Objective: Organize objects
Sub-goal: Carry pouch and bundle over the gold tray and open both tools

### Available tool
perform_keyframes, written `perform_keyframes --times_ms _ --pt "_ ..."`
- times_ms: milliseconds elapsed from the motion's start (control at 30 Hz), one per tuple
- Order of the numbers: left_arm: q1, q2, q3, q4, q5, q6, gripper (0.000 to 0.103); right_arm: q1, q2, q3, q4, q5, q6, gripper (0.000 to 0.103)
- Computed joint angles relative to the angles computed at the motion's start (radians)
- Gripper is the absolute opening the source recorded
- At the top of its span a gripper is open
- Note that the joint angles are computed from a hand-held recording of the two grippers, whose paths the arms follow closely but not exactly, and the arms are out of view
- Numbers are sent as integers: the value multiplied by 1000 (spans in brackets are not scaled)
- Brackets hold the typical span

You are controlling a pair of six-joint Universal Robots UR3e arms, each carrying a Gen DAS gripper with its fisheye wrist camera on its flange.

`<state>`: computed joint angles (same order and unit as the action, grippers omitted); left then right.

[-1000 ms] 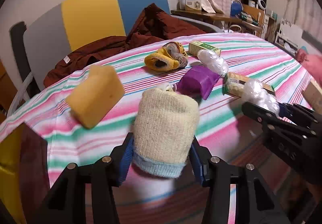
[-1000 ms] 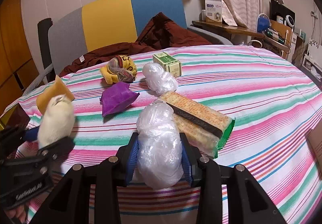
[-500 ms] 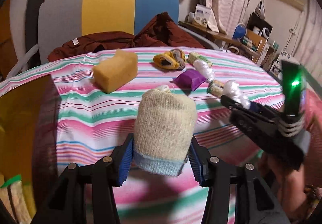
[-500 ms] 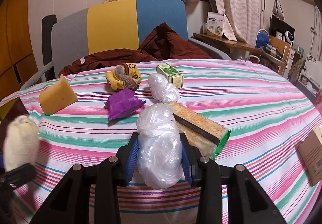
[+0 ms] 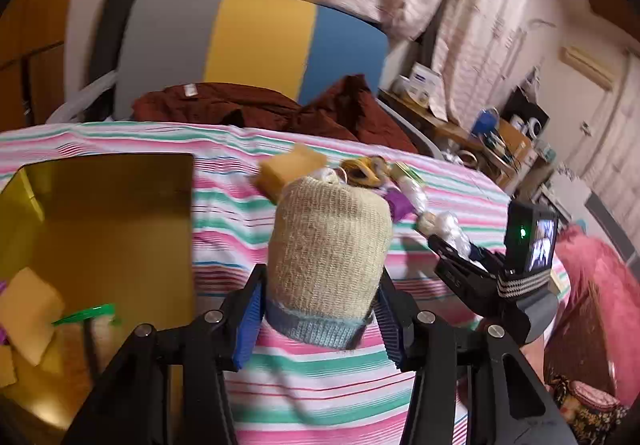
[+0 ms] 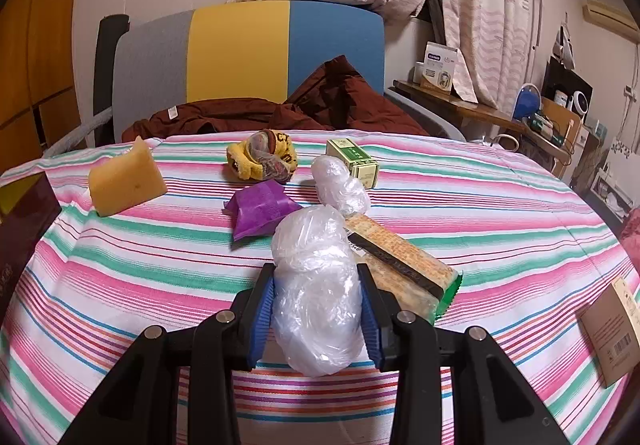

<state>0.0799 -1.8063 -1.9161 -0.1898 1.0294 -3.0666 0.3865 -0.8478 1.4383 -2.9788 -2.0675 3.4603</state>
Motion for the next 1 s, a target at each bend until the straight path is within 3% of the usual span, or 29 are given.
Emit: perform_keyframes --times_ms 233,600,833,1000 --pt "115 51 -66 -14 -14 20 51 17 4 2 -37 -20 -32 38" --pt "279 67 -101 -171 -80 64 51 65 30 -59 -17 -68 -92 38" --pt "271 44 -59 -283 -80 139 52 113 -41 -20 -51 12 -32 38" --pt "283 78 -96 -269 -111 151 70 173 -37 -94 -42 72 0 38"
